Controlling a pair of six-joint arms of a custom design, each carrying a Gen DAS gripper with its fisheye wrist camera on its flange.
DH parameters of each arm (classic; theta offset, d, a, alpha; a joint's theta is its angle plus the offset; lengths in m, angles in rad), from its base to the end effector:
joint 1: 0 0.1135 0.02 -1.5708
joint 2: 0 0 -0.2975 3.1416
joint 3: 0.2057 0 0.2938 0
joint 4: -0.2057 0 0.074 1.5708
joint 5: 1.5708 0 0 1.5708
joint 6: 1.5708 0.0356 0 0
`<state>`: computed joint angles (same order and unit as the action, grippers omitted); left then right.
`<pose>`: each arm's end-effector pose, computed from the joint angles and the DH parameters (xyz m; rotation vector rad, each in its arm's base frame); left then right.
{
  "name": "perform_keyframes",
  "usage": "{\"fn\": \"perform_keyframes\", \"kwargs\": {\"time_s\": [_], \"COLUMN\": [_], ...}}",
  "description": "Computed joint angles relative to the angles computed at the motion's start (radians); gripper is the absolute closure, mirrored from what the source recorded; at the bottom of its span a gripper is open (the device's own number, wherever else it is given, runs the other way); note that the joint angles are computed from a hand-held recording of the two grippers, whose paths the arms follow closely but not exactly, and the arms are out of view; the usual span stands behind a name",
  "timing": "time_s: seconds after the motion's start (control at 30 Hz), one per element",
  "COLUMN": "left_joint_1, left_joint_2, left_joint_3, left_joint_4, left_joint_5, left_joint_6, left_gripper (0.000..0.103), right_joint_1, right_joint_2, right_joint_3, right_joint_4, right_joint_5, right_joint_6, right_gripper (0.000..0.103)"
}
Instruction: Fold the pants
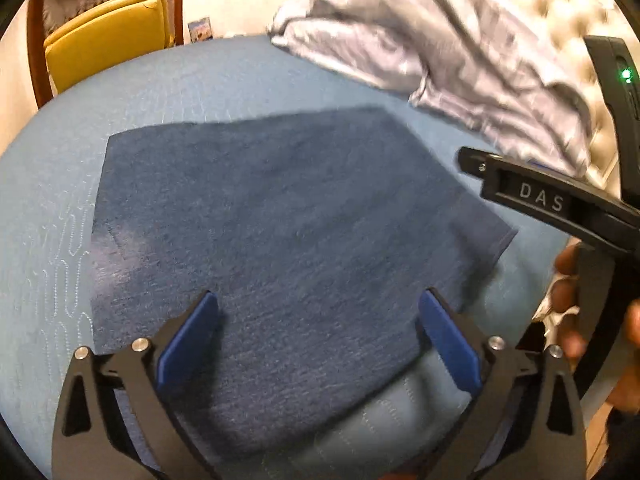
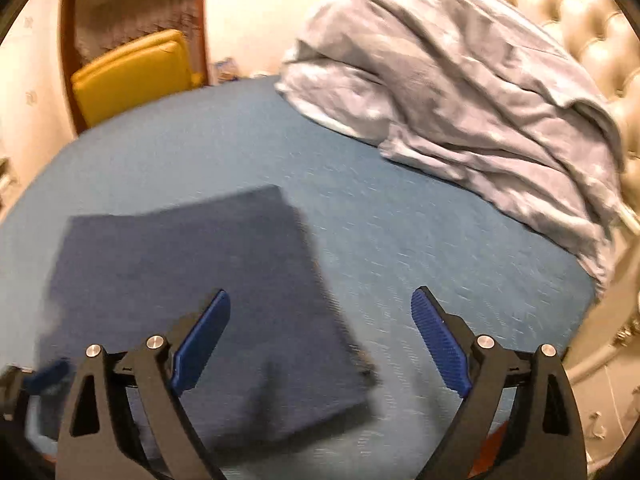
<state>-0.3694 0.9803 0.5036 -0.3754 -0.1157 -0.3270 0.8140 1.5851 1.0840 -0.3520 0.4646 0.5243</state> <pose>0.1968 -0.0718 0.1997 -0.0013 2.4231 -0.1786 0.2690 0.2616 0.2457 -0.1302 2.3085 0.1085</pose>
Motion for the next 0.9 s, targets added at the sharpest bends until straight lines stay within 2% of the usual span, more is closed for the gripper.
{"fn": "perform_keyframes", "kwargs": {"time_s": [0.07,0.13,0.17,0.2,0.27,0.3,0.33,0.37,0.43,0.47,0.57,0.6,0.63,0.73,0.8,0.9], "left_joint_1": [0.014,0.014,0.023,0.041,0.066,0.083,0.103,0.123,0.160,0.161,0.110,0.108,0.113,0.115,0.111,0.096], "left_joint_2": [-0.014,-0.033,-0.036,-0.045,-0.071,-0.071,-0.044,-0.018,0.074,0.117,0.312,0.400,0.467,0.645,0.728,0.760], "left_joint_3": [-0.010,-0.010,-0.005,-0.001,0.008,0.018,0.042,0.060,0.115,0.139,0.248,0.308,0.359,0.496,0.564,0.603], "left_joint_4": [0.011,-0.003,-0.010,-0.022,-0.049,-0.057,-0.059,-0.055,-0.013,0.009,0.095,0.109,0.107,0.084,0.067,0.062], "left_joint_5": [-0.008,-0.098,-0.108,-0.117,-0.171,-0.179,-0.176,-0.160,-0.084,-0.061,-0.011,0.034,0.069,0.094,0.090,0.062], "left_joint_6": [0.033,0.072,0.080,0.090,0.103,0.114,0.127,0.141,0.164,0.165,0.209,0.248,0.269,0.314,0.333,0.356], "left_gripper": [0.002,0.008,0.010,0.013,0.020,0.031,0.047,0.053,0.074,0.078,0.080,0.080,0.080,0.080,0.080,0.081], "right_joint_1": [-0.015,-0.021,-0.026,-0.025,-0.010,-0.007,0.000,0.008,0.010,0.006,-0.004,-0.009,-0.015,-0.017,-0.015,-0.017], "right_joint_2": [-0.006,0.053,0.081,0.105,0.163,0.181,0.189,0.192,0.205,0.209,0.215,0.212,0.211,0.211,0.212,0.216], "right_joint_3": [-0.018,0.040,0.051,0.059,0.091,0.094,0.090,0.087,0.107,0.112,0.110,0.105,0.100,0.099,0.095,0.093], "right_joint_4": [0.072,0.007,0.007,0.005,-0.035,-0.039,-0.035,-0.037,-0.064,-0.072,-0.069,-0.063,-0.057,-0.054,-0.047,-0.038], "right_joint_5": [-0.090,-0.107,-0.137,-0.138,-0.105,-0.096,-0.083,-0.066,-0.062,-0.072,-0.088,-0.099,-0.111,-0.121,-0.117,-0.114], "right_joint_6": [-0.009,0.036,0.032,0.027,0.025,0.020,0.015,0.007,0.008,0.016,0.008,0.007,0.007,0.007,0.007,0.009], "right_gripper": [0.014,0.014,0.021,0.027,0.027,0.027,0.027,0.027,0.026,0.026,0.026,0.026,0.026,0.026,0.026,0.025]}}
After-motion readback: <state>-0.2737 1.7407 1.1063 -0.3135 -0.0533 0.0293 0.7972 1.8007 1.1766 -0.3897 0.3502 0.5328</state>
